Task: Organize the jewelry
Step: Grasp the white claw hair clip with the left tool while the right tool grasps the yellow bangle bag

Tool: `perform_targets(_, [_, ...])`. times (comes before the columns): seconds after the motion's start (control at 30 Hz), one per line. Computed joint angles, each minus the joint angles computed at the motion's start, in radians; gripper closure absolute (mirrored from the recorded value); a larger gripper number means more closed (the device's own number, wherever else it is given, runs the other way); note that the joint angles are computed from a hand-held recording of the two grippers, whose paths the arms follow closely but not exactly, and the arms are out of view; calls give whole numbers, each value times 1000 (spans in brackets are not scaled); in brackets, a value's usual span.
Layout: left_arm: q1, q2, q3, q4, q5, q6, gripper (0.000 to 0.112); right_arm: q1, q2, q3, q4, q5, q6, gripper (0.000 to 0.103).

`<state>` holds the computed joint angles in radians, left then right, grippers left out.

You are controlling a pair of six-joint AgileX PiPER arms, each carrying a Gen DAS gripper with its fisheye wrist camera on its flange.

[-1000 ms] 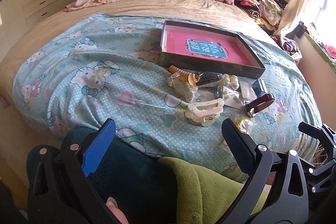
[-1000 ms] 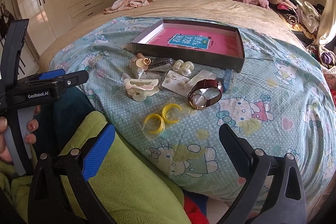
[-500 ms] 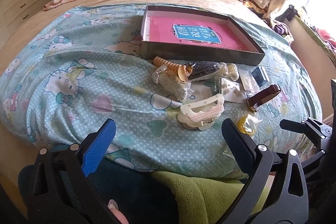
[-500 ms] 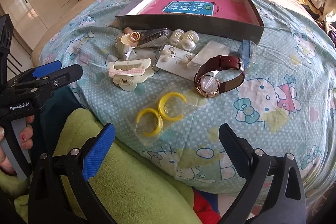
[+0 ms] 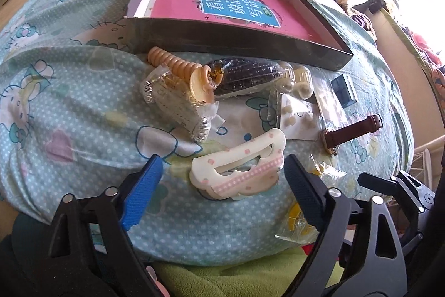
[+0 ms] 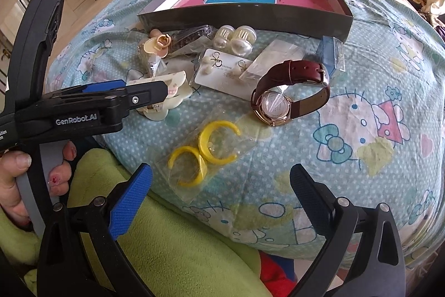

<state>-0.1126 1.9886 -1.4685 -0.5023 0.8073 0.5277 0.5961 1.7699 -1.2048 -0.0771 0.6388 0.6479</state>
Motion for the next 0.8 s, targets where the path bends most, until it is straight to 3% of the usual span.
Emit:
perform_targets(0.07, [0,9,-1,-14,2,13,38,-8,14,-11,28,0,-26,5])
perform_targets(0.2, [17,14,-2,-81,1,66,68,-28,45,-37,98,6,-96,6])
perform_targets(0.3, [36,13,-12,-121,12,109,78,-46,80,-69,163,21,-157,12])
perform_targets(0.37, [49,18,-23,-142,33,124,81,-52,100,-91,180,27,-172,13])
perform_targets(0.47, [56,15,-17,-157,41,145,84,-63,116,-106,205,10,-187,25])
perform_targets(0.6, [74,14,-4,-191,56,183,88,-72,130,-115,197,-8,-174,53])
perform_targets(0.8, [109,-7,27,-255,84,255,97,-108,63,-16,313,-137,-289,59])
